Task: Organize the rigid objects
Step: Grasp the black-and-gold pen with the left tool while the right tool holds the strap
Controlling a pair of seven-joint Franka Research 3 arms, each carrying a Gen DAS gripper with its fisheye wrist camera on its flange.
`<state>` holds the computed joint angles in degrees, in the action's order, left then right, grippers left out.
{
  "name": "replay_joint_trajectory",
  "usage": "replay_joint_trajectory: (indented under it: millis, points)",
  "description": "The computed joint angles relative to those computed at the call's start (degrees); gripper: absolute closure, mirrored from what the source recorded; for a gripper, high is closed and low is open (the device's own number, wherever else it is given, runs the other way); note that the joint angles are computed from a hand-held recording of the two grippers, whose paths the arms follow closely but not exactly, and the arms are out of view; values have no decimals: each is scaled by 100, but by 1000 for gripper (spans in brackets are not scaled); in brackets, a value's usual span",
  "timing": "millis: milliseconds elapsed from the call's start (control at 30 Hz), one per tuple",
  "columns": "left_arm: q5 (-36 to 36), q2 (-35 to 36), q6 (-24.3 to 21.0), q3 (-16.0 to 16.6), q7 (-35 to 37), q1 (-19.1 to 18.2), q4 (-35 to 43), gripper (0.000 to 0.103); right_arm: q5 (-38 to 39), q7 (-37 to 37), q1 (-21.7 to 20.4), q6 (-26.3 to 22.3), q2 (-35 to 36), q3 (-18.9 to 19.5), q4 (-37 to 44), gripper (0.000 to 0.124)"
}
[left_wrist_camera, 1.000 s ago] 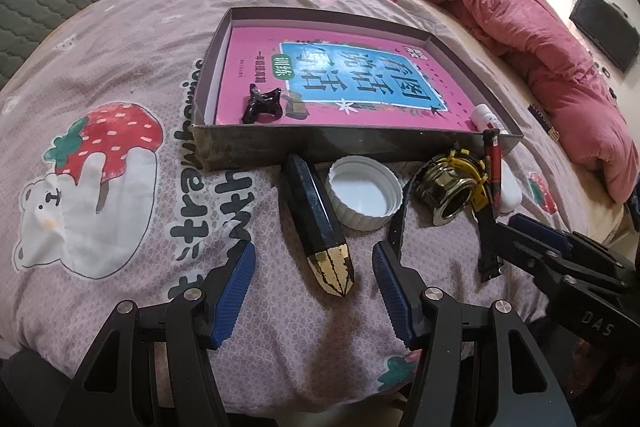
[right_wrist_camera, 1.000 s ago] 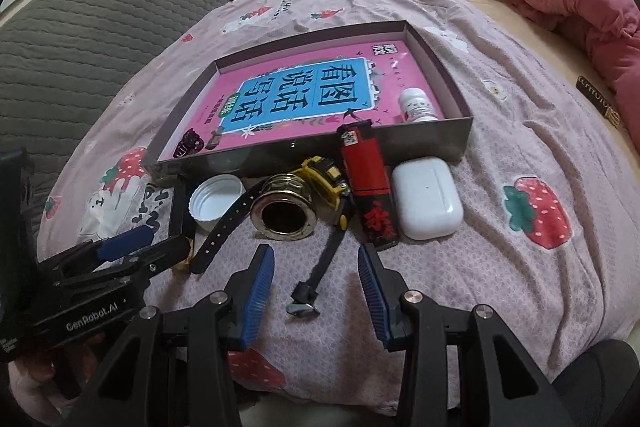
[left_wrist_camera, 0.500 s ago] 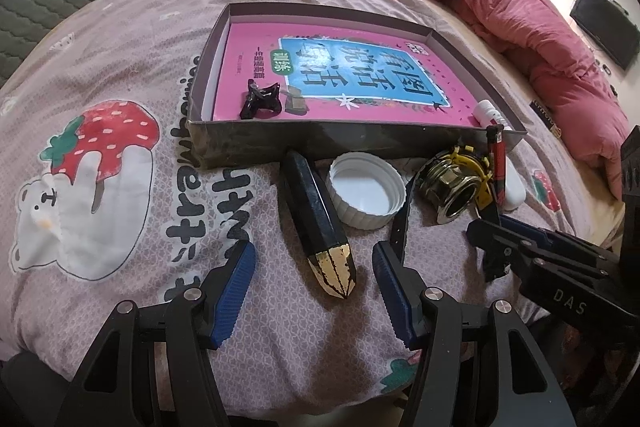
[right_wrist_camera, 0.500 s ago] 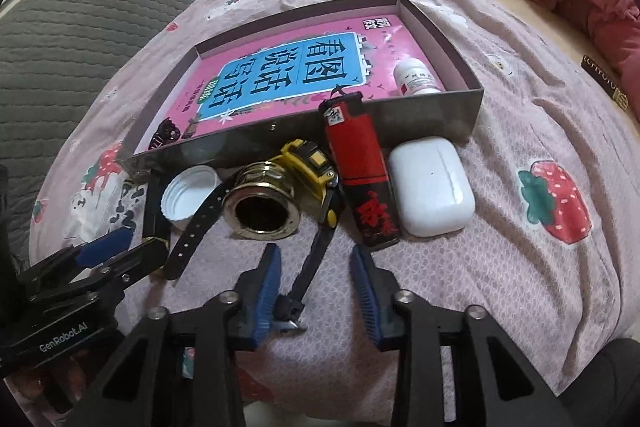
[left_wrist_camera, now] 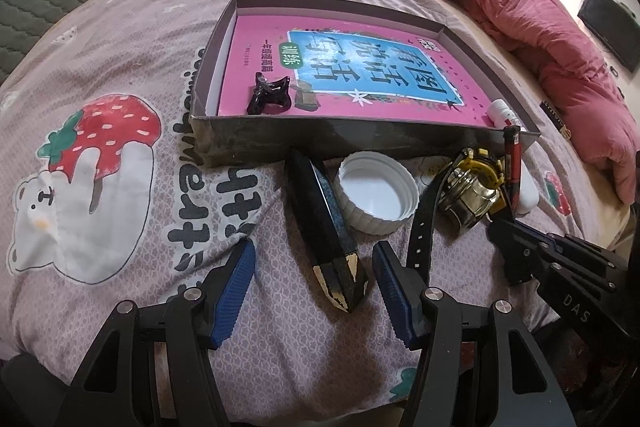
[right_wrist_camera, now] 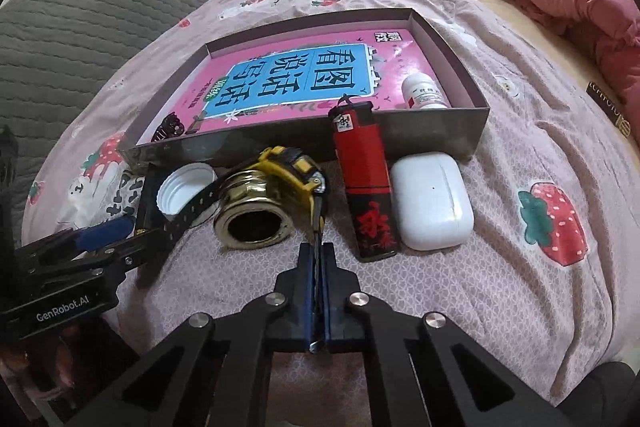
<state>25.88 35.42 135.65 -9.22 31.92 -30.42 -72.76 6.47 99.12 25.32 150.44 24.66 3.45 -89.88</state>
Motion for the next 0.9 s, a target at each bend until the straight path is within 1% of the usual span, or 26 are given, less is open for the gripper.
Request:
replay_joint_trajectory:
  millis: [300,433,533,600,767,833,900]
  points:
    - [10,235,-131,50,109,-43,324,41,-154,144,74,-209,215,-75,283,121]
    - [45,302,-241,77,172,-91,447,41,-273,53,105,78,123,-92,114,121]
    - [93,331,-293,103,204,-127,498,43,-172,15,52,109,115,-45,107,121]
    - [116,331,-286,109,230,-135,491,50,-97,-21,18,126,111,-18,94,121]
    - [27,266,-198,63,271,-60,369,60,-141,-111,46,190,80,-38,41,121]
    - [-99,163,-39,23,185,39,181,65,-159,-131,54,228,59,-46,9,121]
    - [-190,39,144,12,40,124,-44,74,-135,-159,40,223,65,-38,20,121]
